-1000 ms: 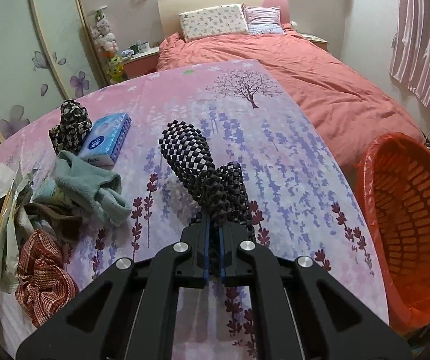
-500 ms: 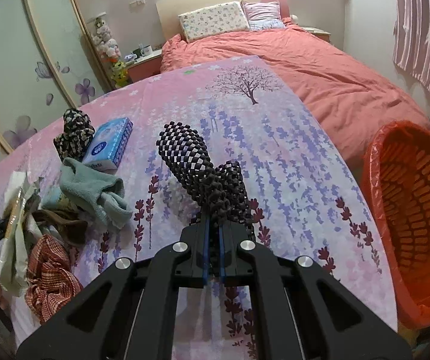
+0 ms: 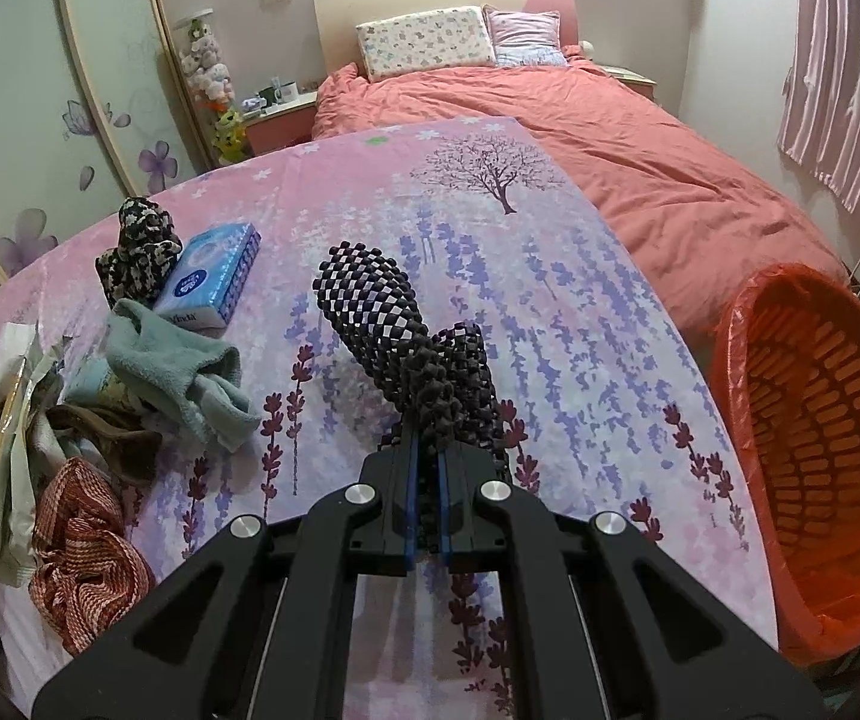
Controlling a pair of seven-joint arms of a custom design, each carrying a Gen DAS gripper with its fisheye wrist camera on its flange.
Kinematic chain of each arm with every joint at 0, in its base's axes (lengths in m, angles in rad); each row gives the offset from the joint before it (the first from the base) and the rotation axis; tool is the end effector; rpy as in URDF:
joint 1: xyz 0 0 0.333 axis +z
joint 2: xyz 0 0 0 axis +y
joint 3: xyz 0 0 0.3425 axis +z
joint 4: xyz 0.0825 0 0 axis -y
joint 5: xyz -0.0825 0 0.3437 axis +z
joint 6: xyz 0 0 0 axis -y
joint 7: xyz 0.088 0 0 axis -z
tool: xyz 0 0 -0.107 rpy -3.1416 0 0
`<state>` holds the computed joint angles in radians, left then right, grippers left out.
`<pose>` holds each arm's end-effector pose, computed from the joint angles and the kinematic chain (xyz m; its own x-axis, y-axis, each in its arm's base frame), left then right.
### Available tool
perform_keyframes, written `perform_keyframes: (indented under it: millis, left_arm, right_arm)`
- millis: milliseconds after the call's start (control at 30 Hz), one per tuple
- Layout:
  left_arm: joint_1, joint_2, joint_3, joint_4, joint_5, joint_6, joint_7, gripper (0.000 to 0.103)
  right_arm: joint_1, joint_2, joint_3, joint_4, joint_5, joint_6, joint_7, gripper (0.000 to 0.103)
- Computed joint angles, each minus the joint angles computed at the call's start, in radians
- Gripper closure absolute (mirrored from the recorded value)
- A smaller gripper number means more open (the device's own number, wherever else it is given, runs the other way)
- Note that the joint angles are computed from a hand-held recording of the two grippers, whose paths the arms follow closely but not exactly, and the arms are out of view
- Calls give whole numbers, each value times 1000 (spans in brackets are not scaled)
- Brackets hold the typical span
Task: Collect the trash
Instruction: 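Carry the tissue and mesh item to the orange basket and release both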
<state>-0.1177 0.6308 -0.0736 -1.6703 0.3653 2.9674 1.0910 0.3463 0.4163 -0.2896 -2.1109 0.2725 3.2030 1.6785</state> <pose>0.6968 -0.1482 0.3620 -0.0449 -0.9965 0.0700 -0.7818 -0.0086 -0.6234 0.6117 0.0268 0.3614 -0.2189 -0.9689 -0.1151 -0.7347 0.2413 -0.6340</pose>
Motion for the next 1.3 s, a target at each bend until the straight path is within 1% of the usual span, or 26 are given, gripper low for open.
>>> perform_keyframes:
  millis: [100,167,200,233,267,300,400,467,500,533,600,700,767,800,867,900,933,967,1033,1100,1133,1200,1233,1267,1300]
  left_arm:
    - [-7,-3,9,0,6,-6,-3,51]
    - [-9,-2,13,2,9,-9,-5,53]
    - [-22,-5,30,0,16,-9,-21,58]
    - [-20,-6,31,-2,17,-4,-27,67]
    - [-11,-5,18,-2,12,1,-22,71]
    - [-3,-7,8,-6,10,5,-15,73]
    - [17,-23,-11,-39,6,26,6,73]
    - [10,-41,0,-69,16,42,9,74]
    - [5,-50,5,-81,19,46,7,74]
    - [12,-62,-3,-96,16,50,12,74]
    - [21,-83,-20,-116,8,55,20,74]
    - [25,-121,-37,-153,2,77,33,74]
    - [16,-153,-41,-177,6,96,40,74]
    - [13,-171,-47,-191,7,107,45,74]
    - [16,-188,-70,-197,-2,112,59,74]
    - [18,-197,-83,-202,-9,114,66,74]
    - [26,-209,-107,-208,-20,116,79,74]
    - [28,-215,-119,-211,-27,117,89,74]
    - [17,-228,-132,-214,-36,120,103,74]
    - [13,-238,-160,-215,-50,120,123,74]
    - [10,-238,-169,-211,-57,117,131,74]
    - [11,-236,-210,-192,-80,104,161,74]
    - [2,-237,-215,-192,-87,106,167,74]
    - [-3,-235,-232,-187,-97,104,179,74]
    - [-7,-232,-242,-181,-106,103,190,74]
  right_arm:
    - [8,1,-11,0,-2,-1,0,98]
    - [2,0,-3,0,0,0,-1,98]
    - [2,0,-3,0,0,0,-1,98]
    - [-2,0,2,0,1,1,-2,98]
    - [-23,-3,24,-3,5,7,-7,98]
    - [-46,-5,47,-3,9,11,-16,98]
    - [-128,-29,136,-36,28,40,-48,100]
    - [-220,-51,237,-72,41,75,-84,100]
    - [-243,-61,263,-88,49,88,-92,100]
    - [-280,-68,301,-94,53,94,-100,100]
    - [-381,-94,403,-124,59,111,-111,100]
    - [-420,-122,439,-145,59,128,-115,100]
    - [-469,-148,482,-171,45,150,-109,100]
    - [-460,-157,474,-175,43,152,-103,100]
    - [-527,-182,527,-202,5,171,-79,100]
    - [-532,-189,530,-208,-7,175,-67,100]
    - [-532,-198,527,-213,-21,178,-54,100]
    - [-544,-209,533,-224,-40,185,-39,100]
    - [-537,-232,516,-237,-61,193,-20,100]
    - [-594,-262,545,-265,-125,206,32,100]
    - [-587,-273,535,-271,-133,205,45,100]
    - [-636,-296,552,-285,-203,210,105,100]
    - [-651,-310,550,-293,-234,212,130,100]
    - [-647,-318,538,-297,-247,215,141,100]
    - [-671,-333,538,-305,-290,218,174,100]
